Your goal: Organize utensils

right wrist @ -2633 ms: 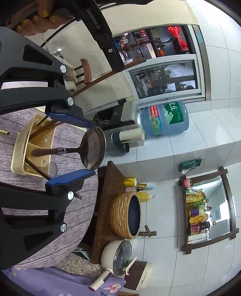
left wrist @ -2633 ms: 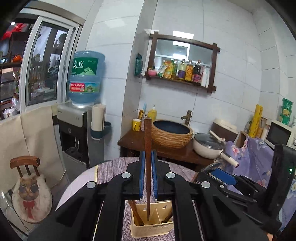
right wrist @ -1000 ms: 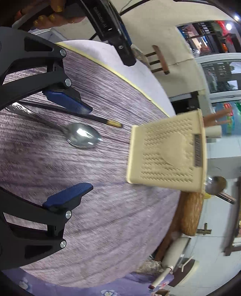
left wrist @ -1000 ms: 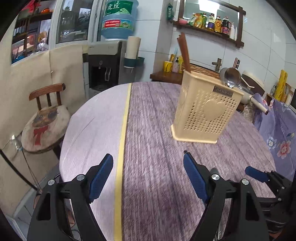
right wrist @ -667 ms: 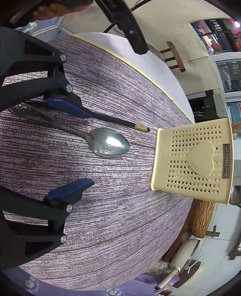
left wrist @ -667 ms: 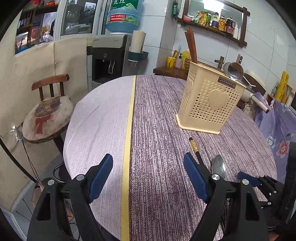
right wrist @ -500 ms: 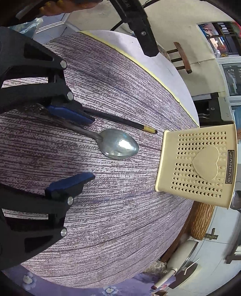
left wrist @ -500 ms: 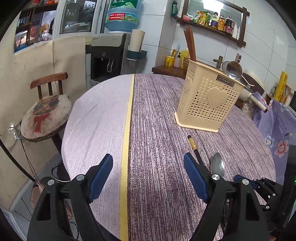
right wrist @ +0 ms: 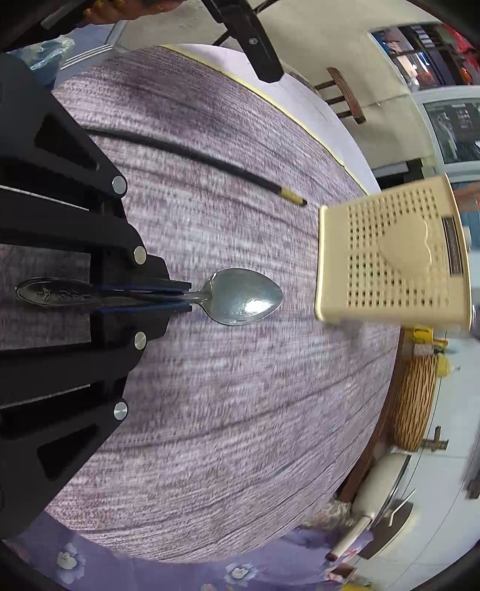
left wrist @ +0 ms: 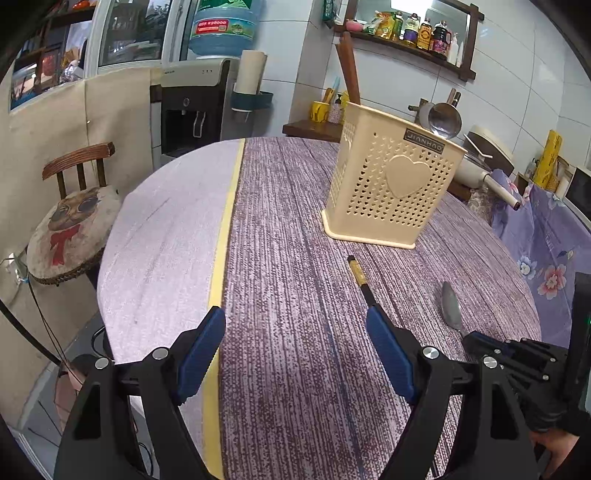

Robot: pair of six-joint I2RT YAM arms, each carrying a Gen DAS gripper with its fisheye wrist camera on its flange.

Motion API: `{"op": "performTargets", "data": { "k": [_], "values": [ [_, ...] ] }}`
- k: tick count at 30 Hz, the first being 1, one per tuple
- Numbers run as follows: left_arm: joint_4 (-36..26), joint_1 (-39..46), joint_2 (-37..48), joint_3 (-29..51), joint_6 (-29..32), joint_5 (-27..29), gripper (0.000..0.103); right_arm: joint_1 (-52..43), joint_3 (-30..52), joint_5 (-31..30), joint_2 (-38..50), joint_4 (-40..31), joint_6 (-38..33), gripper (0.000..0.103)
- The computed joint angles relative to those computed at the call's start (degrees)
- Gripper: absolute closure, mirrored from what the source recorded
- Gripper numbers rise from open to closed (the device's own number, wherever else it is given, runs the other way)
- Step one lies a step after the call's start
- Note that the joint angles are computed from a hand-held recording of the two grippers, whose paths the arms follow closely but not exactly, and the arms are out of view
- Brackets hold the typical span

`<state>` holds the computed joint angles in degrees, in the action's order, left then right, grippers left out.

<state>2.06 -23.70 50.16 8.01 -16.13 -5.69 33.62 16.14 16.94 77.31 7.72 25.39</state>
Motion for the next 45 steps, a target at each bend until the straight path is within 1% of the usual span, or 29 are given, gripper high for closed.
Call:
{"op": "performTargets", "data": {
  "k": [3,4,5,6,7,8,9,10,11,12,14,17,19,20,22,24,26,29,35,38,39,40,41,45],
  "values": [
    [2.3,-2.6,4.9,1.4,-0.7,-0.6,0.026,-2.4,-1.6,-0.5,-1.8,0.4,-0.9,0.096],
    [2.9,-3.7,6.7,2.2,-0.9,-0.5,0.028,-3.1,-2.1,-1.2,-2.2,1.0,-0.8,0.096],
    [3.3,-5.0,8.5,3.1,-0.9,-0.7,0.033,-3.9,-2.8,-2.4,-2.6,2.0,-0.6,0.094],
    [4.0,-6.5,10.6,4.1,-0.9,-1.5,0.035,-4.4,-3.6,-3.5,-3.0,3.2,-0.5,0.092],
    [4.6,-8.1,13.4,5.5,-0.8,-2.3,0.039,-4.5,-4.4,-3.7,-3.5,4.1,-0.3,0.086],
    [5.1,-9.2,15.6,6.7,-0.7,-2.7,0.042,-3.9,-5.1,-2.8,-4.2,4.9,0.0,0.075],
    [5.5,-10.2,18.2,8.0,-0.6,-3.0,0.044,-2.9,-5.6,-1.1,-4.7,5.1,0.5,0.067],
    [6.0,-10.9,20.8,9.4,-0.7,-3.1,0.049,-2.3,-5.8,0.0,-5.5,4.7,0.7,0.057],
    [6.1,-11.6,22.9,10.5,-1.0,-3.6,0.054,-1.8,-6.1,0.7,-6.2,4.6,0.6,0.056],
    [6.1,-12.3,25.4,12.0,-1.3,-4.1,0.057,-1.8,-6.4,0.5,-7.0,4.4,0.4,0.056],
    [6.1,-13.3,30.0,14.6,-1.8,-5.2,0.064,-2.8,-7.1,-0.4,-9.3,3.6,-0.2,0.056],
    [5.7,-13.9,34.7,17.3,-2.9,-6.0,0.067,-4.8,-7.7,-2.4,-11.2,2.4,-1.9,0.056],
    [5.8,-13.7,36.9,18.2,-3.5,-5.6,0.067,-7.3,-8.1,-5.9,-12.3,2.2,-3.3,0.054],
    [5.9,-14.0,36.9,18.2,-3.6,-6.4,0.068,-8.9,-8.2,-8.1,-12.3,2.4,-4.2,0.052],
    [5.3,-13.9,37.0,18.7,-3.9,-6.6,0.069,-10.3,-7.6,-10.0,-11.3,2.6,-5.4,0.052],
    [4.7,-13.7,37.7,19.7,-3.6,-6.9,0.075,-10.0,-6.5,-9.8,-9.8,2.4,-6.3,0.052],
    [4.0,-13.1,38.2,20.7,-3.7,-6.8,0.084,-10.1,-6.2,-10.5,-9.4,2.9,-6.4,0.052],
    [3.2,-12.2,38.6,21.5,-3.2,-6.3,0.091,-10.7,-6.3,-11.4,-8.4,3.9,-6.1,0.051],
    [3.3,-12.5,39.2,22.0,-3.7,-6.8,0.093,-9.7,-5.9,-10.6,-6.6,4.5,-5.3,0.051],
    [3.4,-11.6,38.8,21.7,-3.6,-5.2,0.094,-9.1,-5.2,-10.3,-6.2,4.0,-5.5,0.051],
    [3.5,-11.2,38.5,21.4,-3.6,-4.5,0.094,-9.1,-4.8,-10.3,-5.7,4.0,-5.8,0.050],
    [3.5,-10.9,38.2,21.2,-3.4,-4.1,0.095,-9.1,-4.3,-10.3,-4.9,3.9,-6.1,0.041],
    [3.5,-10.8,38.0,21.0,-3.1,-3.9,0.095,-8.7,-3.6,-9.8,-3.8,3.8,-6.3,0.037],
    [4.0,-10.1,37.0,20.0,-2.7,-2.8,0.095,-7.7,-0.8,-8.5,0.3,3.6,-8.0,0.037]
  ]
}}
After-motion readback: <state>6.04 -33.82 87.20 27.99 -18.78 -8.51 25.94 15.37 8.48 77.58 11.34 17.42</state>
